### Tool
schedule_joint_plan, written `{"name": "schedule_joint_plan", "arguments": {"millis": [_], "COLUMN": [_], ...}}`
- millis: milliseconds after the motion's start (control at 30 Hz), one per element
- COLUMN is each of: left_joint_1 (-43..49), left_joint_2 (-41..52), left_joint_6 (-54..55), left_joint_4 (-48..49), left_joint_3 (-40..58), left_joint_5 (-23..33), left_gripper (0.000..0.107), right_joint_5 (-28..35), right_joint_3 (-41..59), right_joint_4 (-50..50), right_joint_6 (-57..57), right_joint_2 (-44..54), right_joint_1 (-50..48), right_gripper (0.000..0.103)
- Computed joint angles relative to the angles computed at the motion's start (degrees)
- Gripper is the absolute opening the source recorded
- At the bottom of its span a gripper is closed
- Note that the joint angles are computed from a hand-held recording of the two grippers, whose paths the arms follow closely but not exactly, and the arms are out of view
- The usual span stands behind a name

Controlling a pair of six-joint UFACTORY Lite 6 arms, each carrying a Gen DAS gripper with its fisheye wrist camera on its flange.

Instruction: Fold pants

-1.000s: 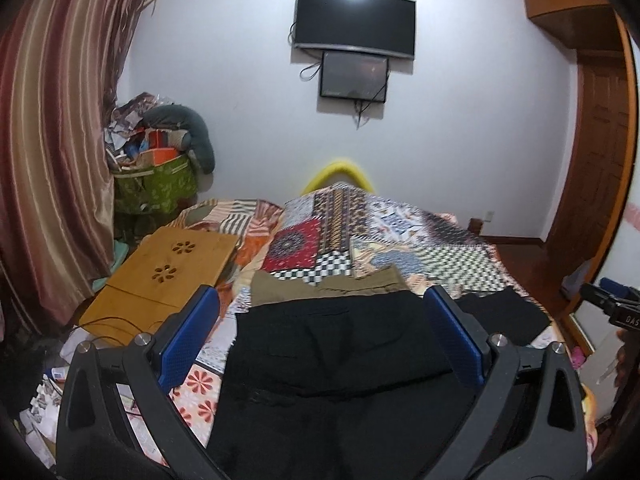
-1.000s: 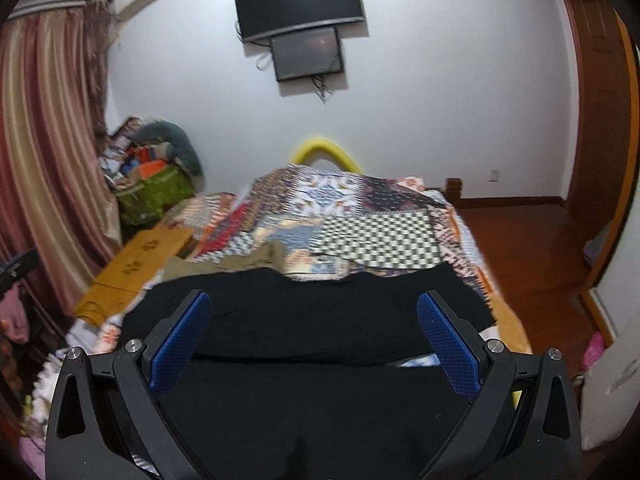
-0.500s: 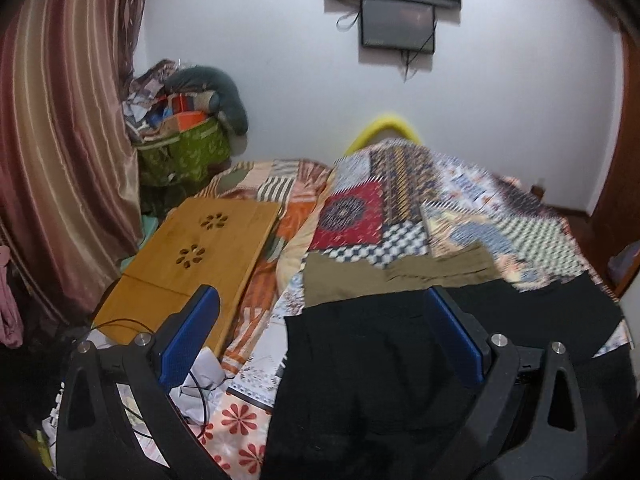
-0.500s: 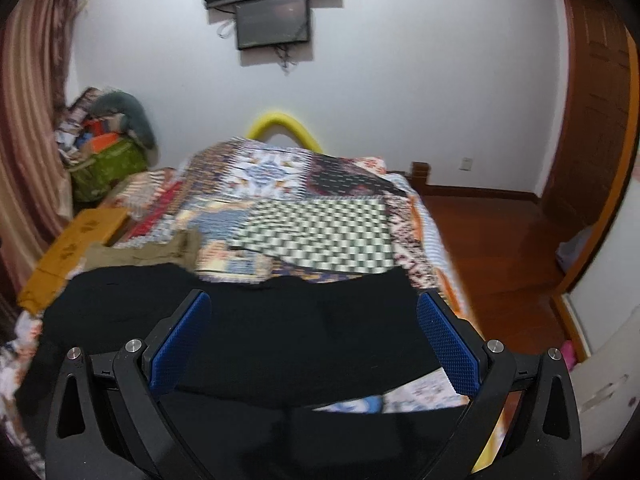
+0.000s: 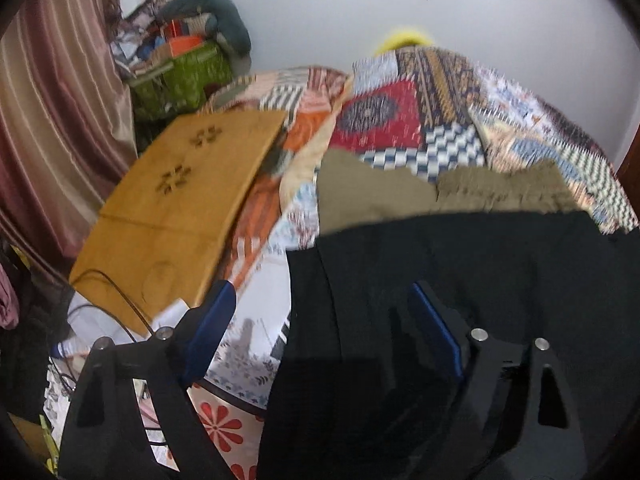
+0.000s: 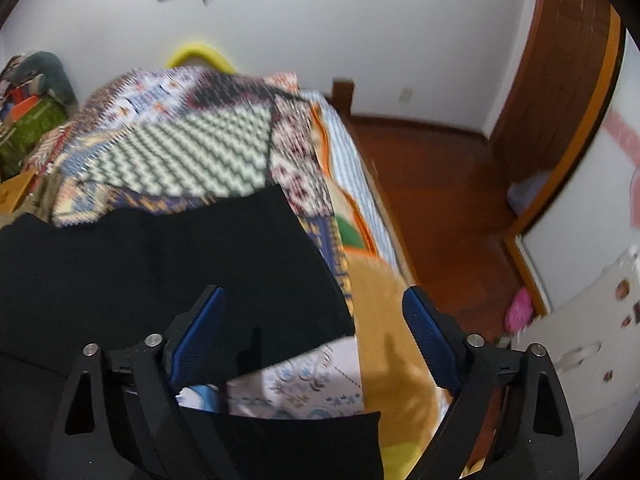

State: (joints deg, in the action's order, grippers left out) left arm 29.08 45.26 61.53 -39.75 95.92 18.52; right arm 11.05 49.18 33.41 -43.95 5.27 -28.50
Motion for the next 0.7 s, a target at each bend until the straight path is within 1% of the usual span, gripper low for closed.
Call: {"name": "schedule_joint_plan", "arguments": {"millis": [33,100,167,200,233,300,333,367,400,433,467,500,533,600,633,667,700], "left_joint_1": [-0.09,-0.05,0.06,0.17,0.23,0.29,0.37,0.36,0.40,0.56,0.73,0.91,0.75,0.47,0.47,0.39,0.75], "left_joint_2": [0.54,2.40,3.66,4.39,5.00,6.26,6.51,6.94,7.32,7.67,7.82,7.90,7.35,6.27,5.87,5.63,6.22], "left_joint_6": [-0.71,-3.12,-4.59,-5.30,-6.24,-7.17,-6.89,-6.74,-6.37,-5.60,-4.62,-3.51,-3.32,-1.92,-1.70,-2.91,-3.89], "left_joint_4": [0.75,3.18,4.54,5.18,6.03,6.73,6.34,6.02,5.50,4.74,3.81,2.55,2.19,1.03,0.61,1.67,2.37], "left_joint_3": [0.02,1.20,2.10,2.79,3.51,5.15,5.41,5.84,6.33,6.84,7.17,7.38,6.57,5.07,4.62,4.61,6.08], "left_joint_5": [-0.33,-0.26,0.11,0.65,1.44,3.13,3.90,4.65,5.70,7.04,8.25,9.60,8.82,7.57,7.13,6.44,7.82], "left_gripper": [0.088,0.088,0.088,0.087,0.086,0.079,0.076,0.071,0.062,0.056,0.039,0.031,0.030,0.024,0.018,0.011,0.010], "right_joint_5": [0.41,0.36,0.78,1.48,1.66,3.04,3.13,3.01,3.23,2.83,2.31,1.09,-0.61,-0.68,-0.33,-0.39,-0.79], "right_joint_3": [0.43,0.95,1.88,2.60,3.31,4.12,4.07,4.04,3.95,3.58,3.49,2.68,1.32,0.23,-0.45,-1.05,-1.95], "right_joint_4": [2.42,7.64,10.62,10.52,12.78,16.34,17.88,18.73,20.03,21.13,21.82,22.17,23.77,29.94,32.44,33.64,35.31], "right_joint_6": [-2.65,-7.83,-10.62,-10.50,-12.77,-15.82,-16.96,-17.46,-18.49,-19.31,-19.84,-20.27,-22.03,-28.55,-31.29,-32.78,-34.84], "right_joint_2": [1.52,4.01,6.41,7.65,9.15,10.49,10.57,10.61,10.53,10.32,10.24,9.39,7.92,6.74,5.98,5.27,4.34], "right_joint_1": [-0.76,-1.55,-2.08,-2.26,-2.39,-2.50,-2.46,-2.42,-2.58,-2.42,-2.27,-2.03,-1.82,-2.05,-2.39,-2.43,-2.37], "right_gripper": [0.078,0.076,0.075,0.072,0.066,0.060,0.060,0.059,0.055,0.049,0.046,0.037,0.024,0.015,0.013,0.011,0.010]}}
